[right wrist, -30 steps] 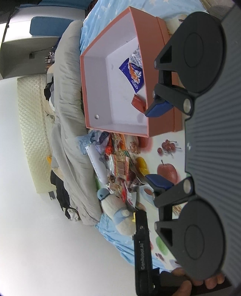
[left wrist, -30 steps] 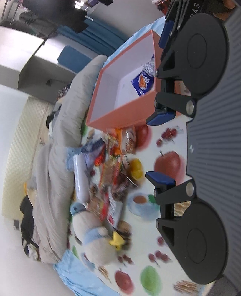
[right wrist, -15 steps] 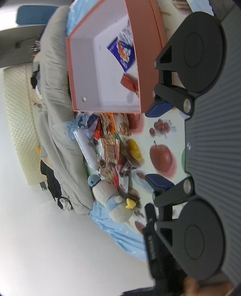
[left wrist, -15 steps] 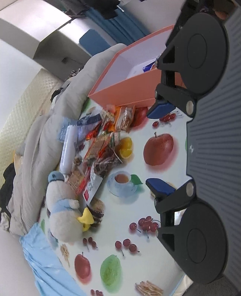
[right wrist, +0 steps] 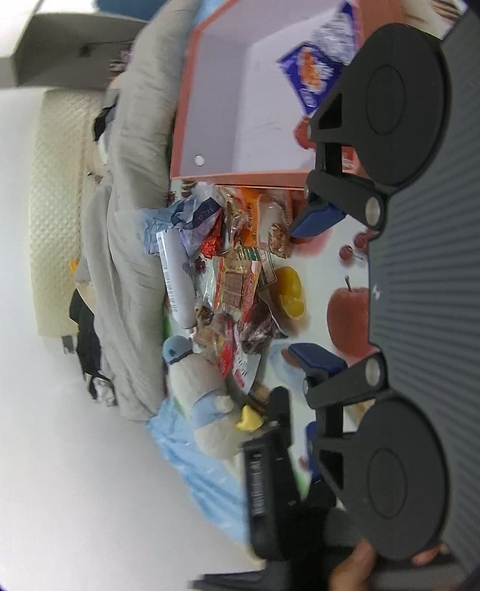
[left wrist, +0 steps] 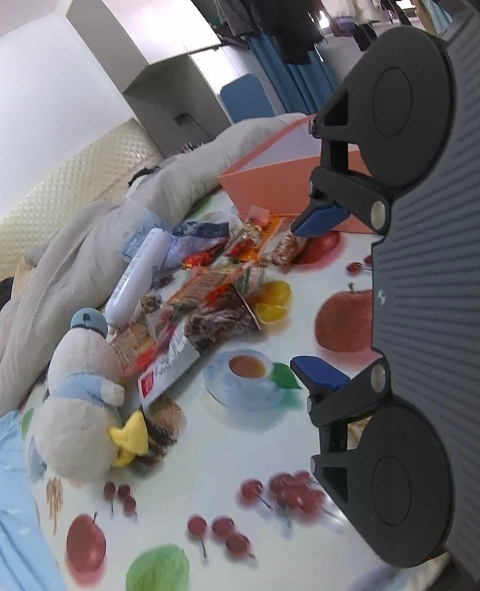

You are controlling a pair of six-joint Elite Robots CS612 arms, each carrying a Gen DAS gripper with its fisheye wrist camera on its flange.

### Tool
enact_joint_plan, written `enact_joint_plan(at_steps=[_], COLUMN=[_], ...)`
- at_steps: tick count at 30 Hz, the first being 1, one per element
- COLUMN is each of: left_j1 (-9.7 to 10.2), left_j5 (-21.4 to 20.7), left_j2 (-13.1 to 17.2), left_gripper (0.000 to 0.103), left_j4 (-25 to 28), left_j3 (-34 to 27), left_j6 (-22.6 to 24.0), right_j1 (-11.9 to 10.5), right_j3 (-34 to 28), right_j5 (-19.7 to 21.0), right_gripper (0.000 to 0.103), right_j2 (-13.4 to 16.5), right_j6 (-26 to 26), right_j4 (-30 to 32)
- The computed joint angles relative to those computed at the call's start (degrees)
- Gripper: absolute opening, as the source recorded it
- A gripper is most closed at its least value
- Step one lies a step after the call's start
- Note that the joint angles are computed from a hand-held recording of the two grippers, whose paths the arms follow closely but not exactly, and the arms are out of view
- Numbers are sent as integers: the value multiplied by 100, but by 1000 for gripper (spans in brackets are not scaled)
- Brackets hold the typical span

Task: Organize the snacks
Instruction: 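Close left gripper on shrimp-flavor packet while right gripper grasps a snack packet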

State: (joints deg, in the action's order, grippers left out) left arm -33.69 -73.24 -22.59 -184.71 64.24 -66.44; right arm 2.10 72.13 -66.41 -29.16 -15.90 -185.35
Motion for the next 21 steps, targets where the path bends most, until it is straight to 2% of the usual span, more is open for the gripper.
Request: enact_joint_plan(at_steps=[4,8,13,17,19,21], left_j1=[89,217,340,426,466,508], left_j5=[-18,-162,-281,-470,-584,-721], left_j2=[362,665,999,1300,1450,1586], left_gripper=[75,74,74,74,72,66], left_j4=[-261,-142,-71,205,327,479], left_j3=[-431,-861,-1434,-1966,-2215,-2448], left_j6=[-13,-269,-62,44,129,289], right_j1=[122,232,375,453,500,539], right_j3=[-344,-710,-1292,-1724,-1924,-2120], right_j5=[-263,-586,-1040,-1283,-1454,-1552], right_gripper=[55,49,48,48,38,35], right_j2=[247,471,836,1090,1217,1336], right_j6=[-448,-806,-1243,-1585,-1891,-2196], right_j4=[-39,120,236,382,443,560])
